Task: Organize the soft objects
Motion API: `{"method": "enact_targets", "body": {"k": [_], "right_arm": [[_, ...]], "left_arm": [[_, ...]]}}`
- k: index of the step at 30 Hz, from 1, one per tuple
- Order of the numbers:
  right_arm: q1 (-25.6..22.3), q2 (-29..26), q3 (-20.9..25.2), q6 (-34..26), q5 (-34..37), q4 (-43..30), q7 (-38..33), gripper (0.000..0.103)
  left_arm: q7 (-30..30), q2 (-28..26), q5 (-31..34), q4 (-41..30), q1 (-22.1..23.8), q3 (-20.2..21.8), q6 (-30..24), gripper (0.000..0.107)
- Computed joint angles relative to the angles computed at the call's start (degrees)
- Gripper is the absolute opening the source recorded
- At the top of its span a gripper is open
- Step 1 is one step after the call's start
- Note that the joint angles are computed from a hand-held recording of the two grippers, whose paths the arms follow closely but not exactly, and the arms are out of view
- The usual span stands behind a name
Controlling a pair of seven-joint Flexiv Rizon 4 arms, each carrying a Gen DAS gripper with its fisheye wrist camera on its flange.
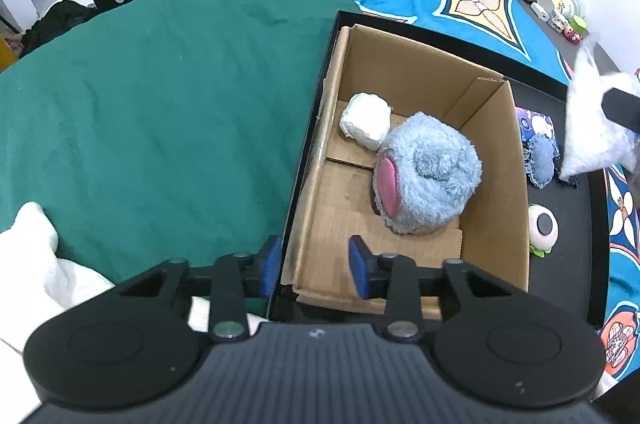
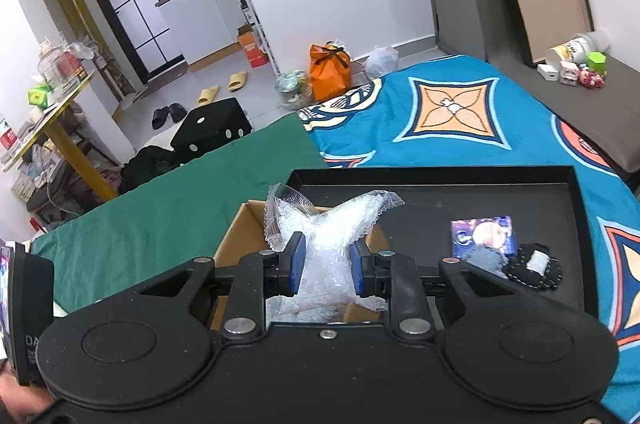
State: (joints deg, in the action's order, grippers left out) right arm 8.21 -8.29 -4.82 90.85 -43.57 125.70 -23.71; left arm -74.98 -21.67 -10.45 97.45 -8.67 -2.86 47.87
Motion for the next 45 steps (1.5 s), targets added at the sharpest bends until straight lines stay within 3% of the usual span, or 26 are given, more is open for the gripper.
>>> {"method": "enact_targets", "body": {"k": [12,24,28,32,45], "right_arm": [[1.19,-5.11,8.45,-5.26,18.60,-7.22,-15.70,0.024],[2.48,-7.89,13.47,-11.72,31.91,-12.05,-25.14,0.025],[0.33,-8.54,17.86,-16.64,40.84,-15.24,-31.36,0.037],[2.86,-7.52,15.16,-16.44,40.42,-13.91,-30.59,0.040],[2.93,-4.52,14.14,-17.56,42.60,-11.27,-30.29,0.044]], "left_arm": [[0.44,-1.30,-2.41,-0.22,1.01,-0.42,-0.06,0.016],[0.48,-1.55,-4.36,0.31,1.96,-0.59,-0.43,0.015],[0.54,-1.58,-4.43,0.30,1.97,-0.54,-0.76,0.015],[0.08,-1.86,-4.58,-0.10,2.01,-0.46,-1.27,0.015],[-0.62,-1.79,-3.62,-0.52,1.72,-0.25,-1.98,0.016]]}}
